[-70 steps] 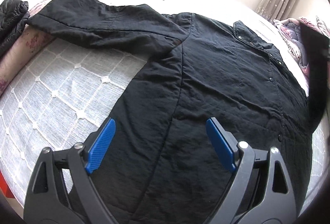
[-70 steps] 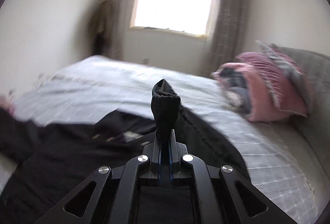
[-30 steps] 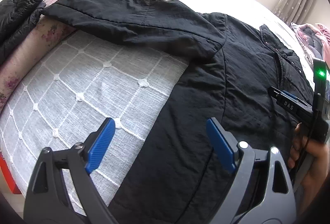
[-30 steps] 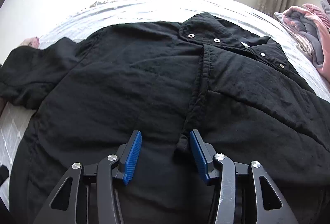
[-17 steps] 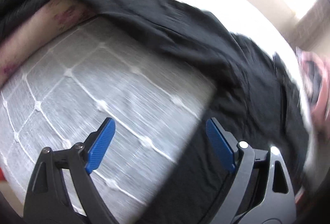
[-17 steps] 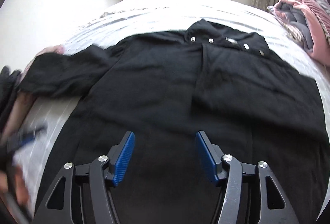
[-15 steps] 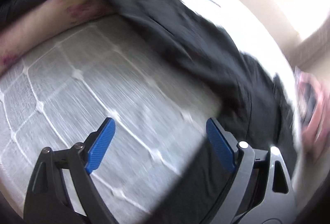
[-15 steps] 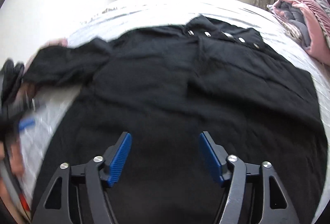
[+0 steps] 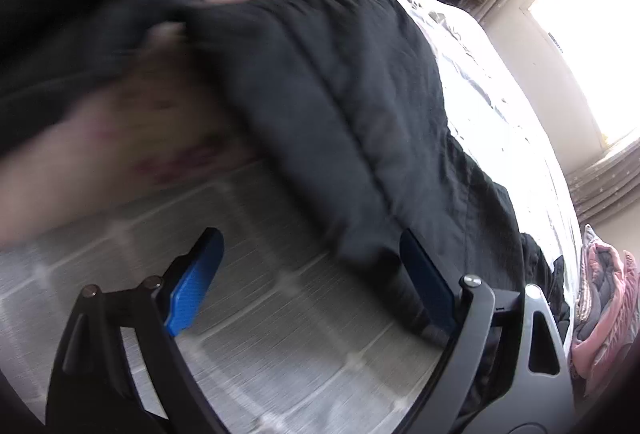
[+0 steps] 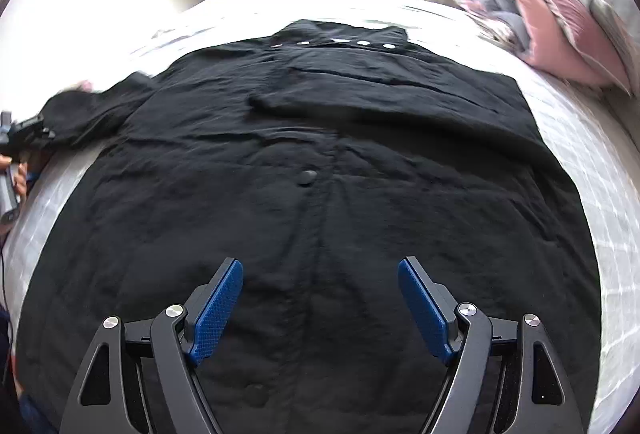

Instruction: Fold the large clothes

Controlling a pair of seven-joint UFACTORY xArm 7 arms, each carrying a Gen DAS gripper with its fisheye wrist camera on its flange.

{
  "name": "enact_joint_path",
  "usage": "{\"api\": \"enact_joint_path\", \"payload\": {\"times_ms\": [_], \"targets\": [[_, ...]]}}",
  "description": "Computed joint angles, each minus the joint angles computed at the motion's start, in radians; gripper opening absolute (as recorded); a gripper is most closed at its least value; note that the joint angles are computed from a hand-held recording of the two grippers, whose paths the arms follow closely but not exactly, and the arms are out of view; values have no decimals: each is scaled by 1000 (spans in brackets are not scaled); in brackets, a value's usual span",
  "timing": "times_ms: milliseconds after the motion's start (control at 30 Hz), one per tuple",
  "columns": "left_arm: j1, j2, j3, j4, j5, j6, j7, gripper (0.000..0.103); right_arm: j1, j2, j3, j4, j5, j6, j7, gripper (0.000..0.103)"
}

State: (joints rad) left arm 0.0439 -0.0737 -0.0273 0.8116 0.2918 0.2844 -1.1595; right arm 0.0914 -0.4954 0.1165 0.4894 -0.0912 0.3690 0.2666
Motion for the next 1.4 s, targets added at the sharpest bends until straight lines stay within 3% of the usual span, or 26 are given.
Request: {"api": "enact_joint_path", "payload": {"times_ms": [67,167,233,267,333,467,567,767,900,1033,1167,1267,1400], "targets": [[1,47,0,29,28,-29,-26,88,-9,13,-2,-8,-2,-21,8,81],[-15,98,20,77,128,-36,-77,66,-47,10,13,-22,-29,-30,40,81],[-26,95,30,75,116,-59,-67,40,-44,1,-4,-29,-22,-32,38,81],[-29,92,33,76,108,-66,-67,34,-40,1,-13,-29,-17,-30,31,81],[-43,86,34,112,189,-1,-143,13,-32,0,-28,-25,-6,-19,14,81],[-69,36,4,164,377,111,-294,9,-39,-17,-38,-25,8,1,11,81],[-80,-15,-35,187,425,143,-343,9,-41,-38,-48,-30,23,10,5,81],[-134,-42,-134,317,488,257,-291,8,-24,-87,-73,-37,59,29,-38,81],[-220,15,-197,465,600,352,-276,8,-62,-120,-51,-45,34,33,-43,81],[-342,159,-227,657,649,404,-192,8,-109,-131,-39,-45,1,37,-30,81],[-450,345,-245,841,599,427,-12,8,-131,-122,-63,-36,2,43,-32,81],[-541,496,-232,969,621,481,91,9,-168,-113,-61,-28,-17,52,-23,81],[-600,671,-228,1124,533,534,244,11,-186,-107,-76,-17,-26,61,-26,81]]}}
